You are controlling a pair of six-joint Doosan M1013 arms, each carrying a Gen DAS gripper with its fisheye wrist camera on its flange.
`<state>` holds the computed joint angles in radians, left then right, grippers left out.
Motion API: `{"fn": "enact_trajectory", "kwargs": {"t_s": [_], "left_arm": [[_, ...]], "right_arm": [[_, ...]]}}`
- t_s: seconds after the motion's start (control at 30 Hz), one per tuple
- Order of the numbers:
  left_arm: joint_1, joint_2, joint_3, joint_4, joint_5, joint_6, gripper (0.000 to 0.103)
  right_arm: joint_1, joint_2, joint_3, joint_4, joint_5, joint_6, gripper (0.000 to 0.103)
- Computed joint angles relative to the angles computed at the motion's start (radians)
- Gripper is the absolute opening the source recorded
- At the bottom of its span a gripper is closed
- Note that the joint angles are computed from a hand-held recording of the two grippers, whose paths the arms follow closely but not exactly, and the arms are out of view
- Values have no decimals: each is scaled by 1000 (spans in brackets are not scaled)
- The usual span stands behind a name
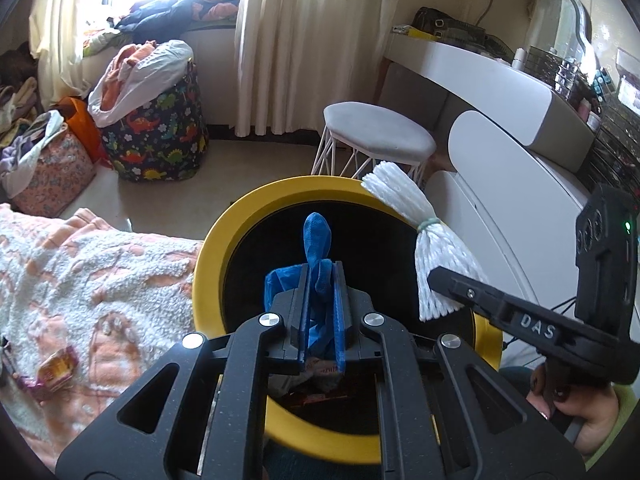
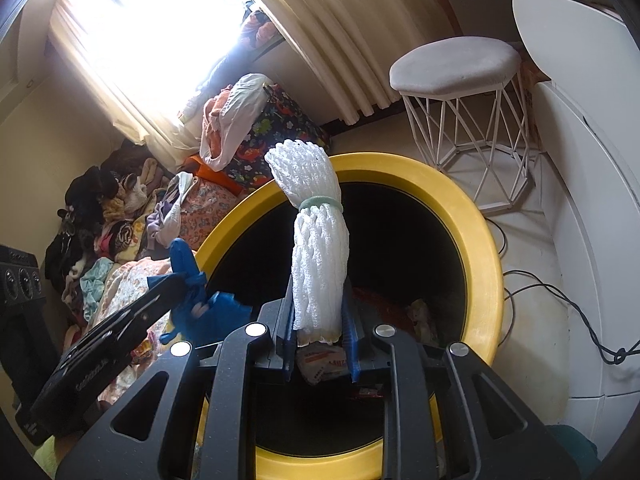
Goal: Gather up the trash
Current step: 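Open both tools to drop the glove and mesh net into the bin, then move both open tools back toward the black snack pack and wrapper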
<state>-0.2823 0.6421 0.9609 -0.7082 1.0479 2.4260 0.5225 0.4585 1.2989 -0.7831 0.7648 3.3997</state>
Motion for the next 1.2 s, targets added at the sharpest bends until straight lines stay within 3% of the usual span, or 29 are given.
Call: {"fn": "enact_trajectory", "kwargs": {"t_s": [0.07, 0.13, 0.2, 0.3, 0.57, 1.2], "left_arm": [[2, 0, 3, -12, -20, -16, 12], [6, -4, 9, -29, -41, -23, 52], [13, -11, 18, -52, -64, -24, 70], [22, -17, 23, -64, -80, -35, 91], [41, -42, 55, -34, -150, -53, 92], [107, -69, 84, -30, -260, -99, 92]], "right_arm": [[0, 1, -1, 4, 3, 4, 25], [4, 2, -6, -2, 13, 17, 38], [9, 5, -13, -16, 30, 19, 50], [18, 13, -27, -45, 42, 16, 54], [34, 31, -58, -106, 38, -18, 65], [57, 91, -168, -77, -30, -232, 66]]}}
